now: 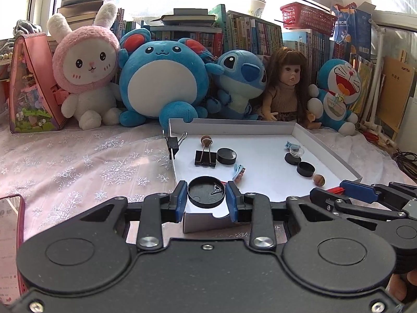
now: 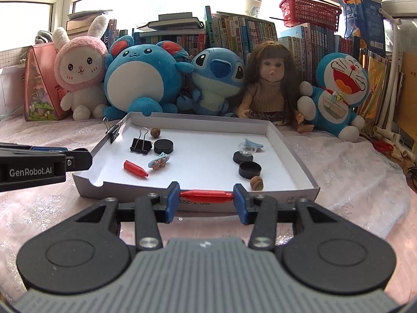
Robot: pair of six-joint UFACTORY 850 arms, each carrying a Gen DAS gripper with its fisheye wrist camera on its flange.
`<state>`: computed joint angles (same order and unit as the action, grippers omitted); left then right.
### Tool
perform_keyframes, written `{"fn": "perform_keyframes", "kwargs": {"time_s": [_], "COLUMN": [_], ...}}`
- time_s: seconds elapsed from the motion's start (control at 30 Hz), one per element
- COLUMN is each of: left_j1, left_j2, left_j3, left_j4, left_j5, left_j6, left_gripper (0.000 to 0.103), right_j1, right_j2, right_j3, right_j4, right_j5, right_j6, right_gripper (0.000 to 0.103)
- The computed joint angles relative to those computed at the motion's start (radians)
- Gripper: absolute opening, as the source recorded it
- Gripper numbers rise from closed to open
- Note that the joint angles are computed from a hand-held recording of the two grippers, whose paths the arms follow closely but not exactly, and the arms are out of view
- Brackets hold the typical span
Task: Organize rigid objects
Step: 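Carry the black lid and red marker over the tray with both tools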
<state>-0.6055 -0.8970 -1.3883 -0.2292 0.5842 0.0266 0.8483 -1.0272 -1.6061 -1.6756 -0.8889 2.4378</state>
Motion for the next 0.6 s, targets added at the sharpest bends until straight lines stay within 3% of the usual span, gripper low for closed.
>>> {"fn": "perform_keyframes", "kwargs": {"time_s": [0.13,0.6], "left_j1": [-0.009,-0.041], "left_j2": [-0.036,-0.216], "left_j3": [-0.077,-0.382], "left_j4": [-0.012,-0.391], "left_j5": [-0.038,-0.189], "left_j6": [0.009,0.354], "left_gripper": [0.031,0.031], "right_j1": [-0.033,-0.120], "right_j2": [0.010,-0.030], "right_j3": [0.011,-0.040], "right_j4": [-0.002,0.009], "right_j5": [-0.010,0.084], "right_j6": [-0.013,-0.091], "right_gripper": [0.050,0.050]}}
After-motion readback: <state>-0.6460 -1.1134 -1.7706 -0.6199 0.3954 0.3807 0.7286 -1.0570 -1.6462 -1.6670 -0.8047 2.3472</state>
